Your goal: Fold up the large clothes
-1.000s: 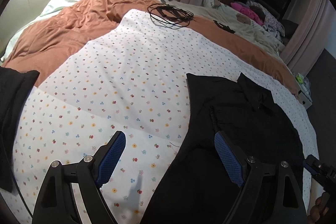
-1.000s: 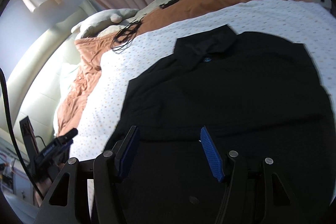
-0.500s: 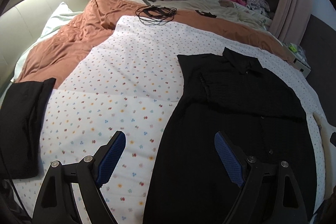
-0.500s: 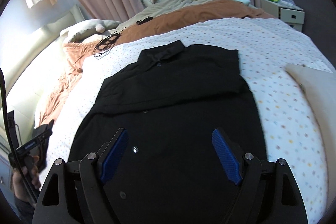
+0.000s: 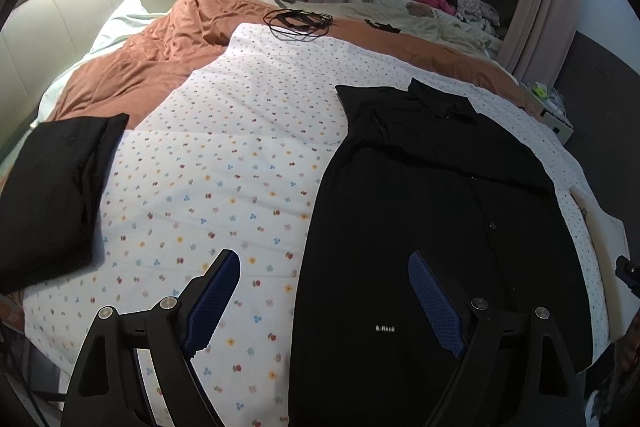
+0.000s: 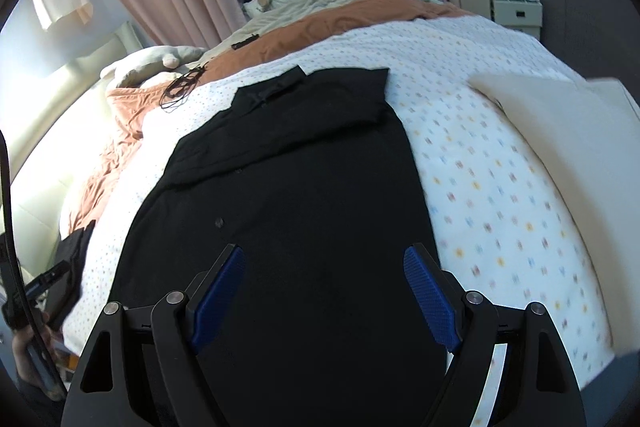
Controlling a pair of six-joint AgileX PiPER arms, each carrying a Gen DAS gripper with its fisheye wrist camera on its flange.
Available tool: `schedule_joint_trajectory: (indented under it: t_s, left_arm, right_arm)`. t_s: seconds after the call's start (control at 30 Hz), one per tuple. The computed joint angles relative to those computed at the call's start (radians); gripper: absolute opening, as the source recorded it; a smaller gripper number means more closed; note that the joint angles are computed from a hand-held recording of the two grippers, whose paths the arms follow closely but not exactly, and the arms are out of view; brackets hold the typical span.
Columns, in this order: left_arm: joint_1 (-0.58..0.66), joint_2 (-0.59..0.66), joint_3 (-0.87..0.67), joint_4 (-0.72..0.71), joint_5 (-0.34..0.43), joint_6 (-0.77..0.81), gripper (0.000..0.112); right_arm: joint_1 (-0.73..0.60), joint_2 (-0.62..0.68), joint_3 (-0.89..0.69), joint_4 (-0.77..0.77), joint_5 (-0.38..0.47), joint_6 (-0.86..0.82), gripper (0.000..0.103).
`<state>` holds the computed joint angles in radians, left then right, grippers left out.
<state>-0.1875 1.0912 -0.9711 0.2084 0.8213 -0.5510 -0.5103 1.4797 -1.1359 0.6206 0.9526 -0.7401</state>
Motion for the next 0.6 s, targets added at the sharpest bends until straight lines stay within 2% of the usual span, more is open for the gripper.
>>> schedule_joint_trajectory:
  t_s: [0.17,0.4,0.6]
  left_arm:
    - [0.052,-0.112,0.128,-0.116,-0.007,0.059,0.069]
    - [0.135,-0.235,0.284,-0.289,-0.004,0.18,0.061]
    - [0.237,-0.264,0.384,-0.48,-0.005,0.338,0.053]
  right_arm:
    - [-0.126,-0.032,0.08,0.04,0.035,-0.098,0.082]
    - [-0.254,-0.053,0.173,0.06,0.066,-0.212,0.082]
    - [-0.333,-0.033,0.227,0.07,0.088,-0.291,0.077]
